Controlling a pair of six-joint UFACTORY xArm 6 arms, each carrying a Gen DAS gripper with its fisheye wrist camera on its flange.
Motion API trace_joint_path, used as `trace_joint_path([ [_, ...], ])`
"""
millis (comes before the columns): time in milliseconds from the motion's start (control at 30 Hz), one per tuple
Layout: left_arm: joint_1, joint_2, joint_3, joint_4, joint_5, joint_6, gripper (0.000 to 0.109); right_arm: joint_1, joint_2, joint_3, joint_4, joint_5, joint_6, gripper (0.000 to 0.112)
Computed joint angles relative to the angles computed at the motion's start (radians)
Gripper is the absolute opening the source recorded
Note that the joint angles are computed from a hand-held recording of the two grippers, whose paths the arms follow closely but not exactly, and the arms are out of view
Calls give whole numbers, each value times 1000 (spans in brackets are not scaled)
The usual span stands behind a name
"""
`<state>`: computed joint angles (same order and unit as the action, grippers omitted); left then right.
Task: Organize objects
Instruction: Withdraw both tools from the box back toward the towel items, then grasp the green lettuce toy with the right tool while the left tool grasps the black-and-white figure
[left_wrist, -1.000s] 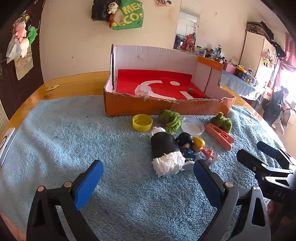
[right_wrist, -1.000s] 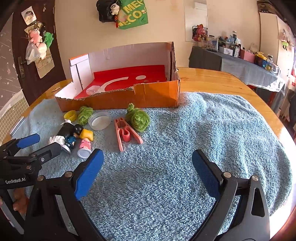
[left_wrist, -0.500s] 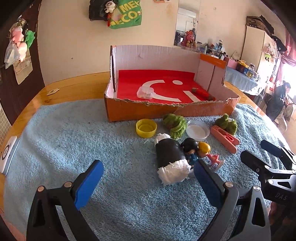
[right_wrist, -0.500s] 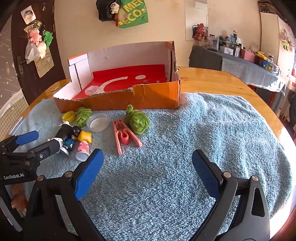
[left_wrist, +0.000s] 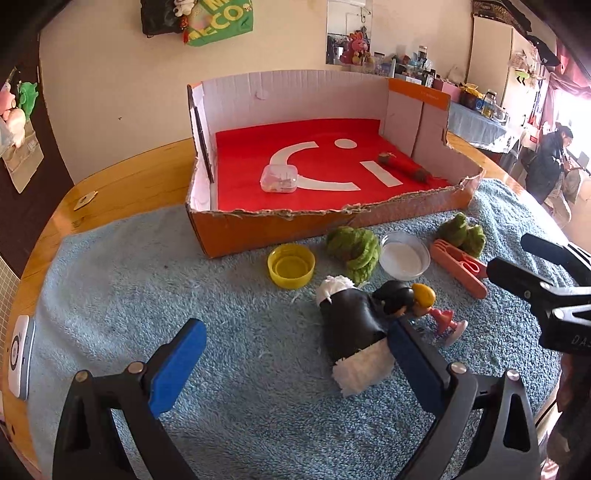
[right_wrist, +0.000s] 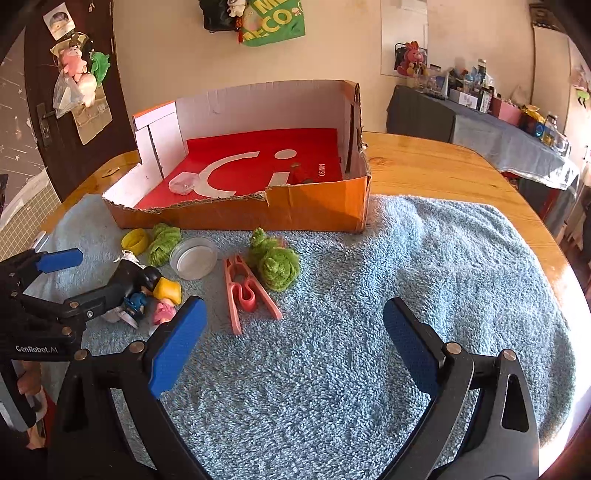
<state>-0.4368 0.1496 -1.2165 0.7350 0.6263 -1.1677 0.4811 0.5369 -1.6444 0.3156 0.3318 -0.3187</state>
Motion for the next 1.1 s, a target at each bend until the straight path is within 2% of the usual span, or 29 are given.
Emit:
trace_joint_path([
  [67, -3, 9, -12, -4, 8, 22, 101, -10, 49, -82, -140, 54, 116, 98],
  [133, -5, 17, -22, 0, 15, 39, 101, -16, 89, -150, -184, 93, 153, 98],
  [267, 7, 13, -13, -26, -4, 66, 101, -24, 152, -261, -131, 175, 123, 98],
  [433, 13, -18, 21, -2, -13, 68, 101, -24, 198, -334, -114, 217, 116, 98],
  [600, 15, -45, 45, -4, 1, 58, 101, -26, 212, -355, -90, 229, 102, 98],
  [833, -8, 22, -33, 27, 45, 87, 98, -25, 234, -392, -79, 252, 91, 98],
  [900, -4, 35, -42, 18, 43, 93, 92, -24, 235, -392, -77, 252, 86, 97],
  [967, 9, 38, -35, -27, 8, 115, 82, -23, 236, -392, -71, 252, 73, 95],
  [1033, 23, 33, -15, -74, -52, 131, 73, -24, 241, -401, -52, 264, 60, 80],
  [1100, 24, 29, -7, -69, -70, 120, 68, -25, 244, -408, -9, 275, 33, 74],
])
